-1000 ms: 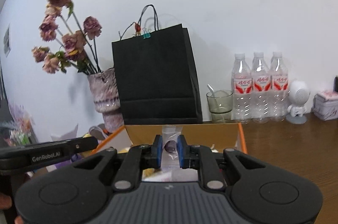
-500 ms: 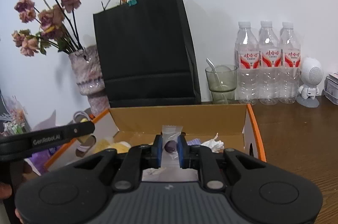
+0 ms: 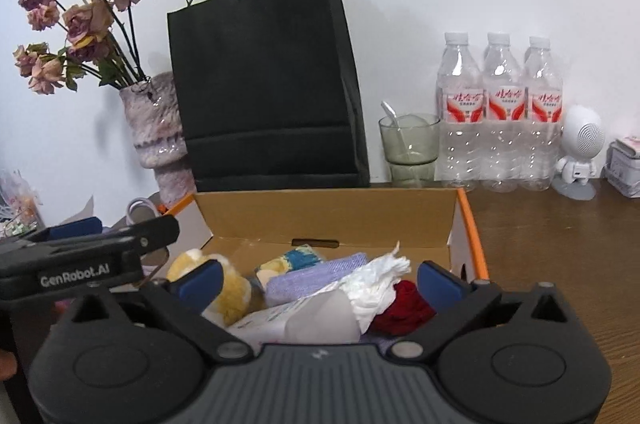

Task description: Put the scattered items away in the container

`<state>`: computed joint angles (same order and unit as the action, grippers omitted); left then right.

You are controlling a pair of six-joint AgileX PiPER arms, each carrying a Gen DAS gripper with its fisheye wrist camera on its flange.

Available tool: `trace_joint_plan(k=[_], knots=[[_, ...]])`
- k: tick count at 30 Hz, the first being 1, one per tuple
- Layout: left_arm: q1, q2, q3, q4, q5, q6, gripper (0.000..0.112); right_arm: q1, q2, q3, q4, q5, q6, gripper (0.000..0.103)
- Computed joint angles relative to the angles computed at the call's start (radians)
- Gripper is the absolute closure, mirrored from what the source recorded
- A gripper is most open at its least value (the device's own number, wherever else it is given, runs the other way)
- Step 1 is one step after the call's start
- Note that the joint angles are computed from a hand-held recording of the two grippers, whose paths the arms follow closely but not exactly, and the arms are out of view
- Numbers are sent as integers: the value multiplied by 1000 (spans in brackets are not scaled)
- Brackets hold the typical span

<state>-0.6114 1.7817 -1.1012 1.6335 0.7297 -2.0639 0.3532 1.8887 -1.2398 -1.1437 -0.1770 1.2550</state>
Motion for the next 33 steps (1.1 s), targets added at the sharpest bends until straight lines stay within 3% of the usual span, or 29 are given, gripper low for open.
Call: trace_joint_plan(k=[5,19,25,33], knots=[[-9,29,-37,-67,12,86,9,16,0,-4,50,49,-72,0],[-18,-16,-5,-70,22,25,9,16,-29,20,54,47,-88,0],[-43,-82,36,-104,30,20,9,37,-90,74,248,69,-279,0],[-131,-204,132,-133,109,24,9,68,-214,186,160,120,-201,0]])
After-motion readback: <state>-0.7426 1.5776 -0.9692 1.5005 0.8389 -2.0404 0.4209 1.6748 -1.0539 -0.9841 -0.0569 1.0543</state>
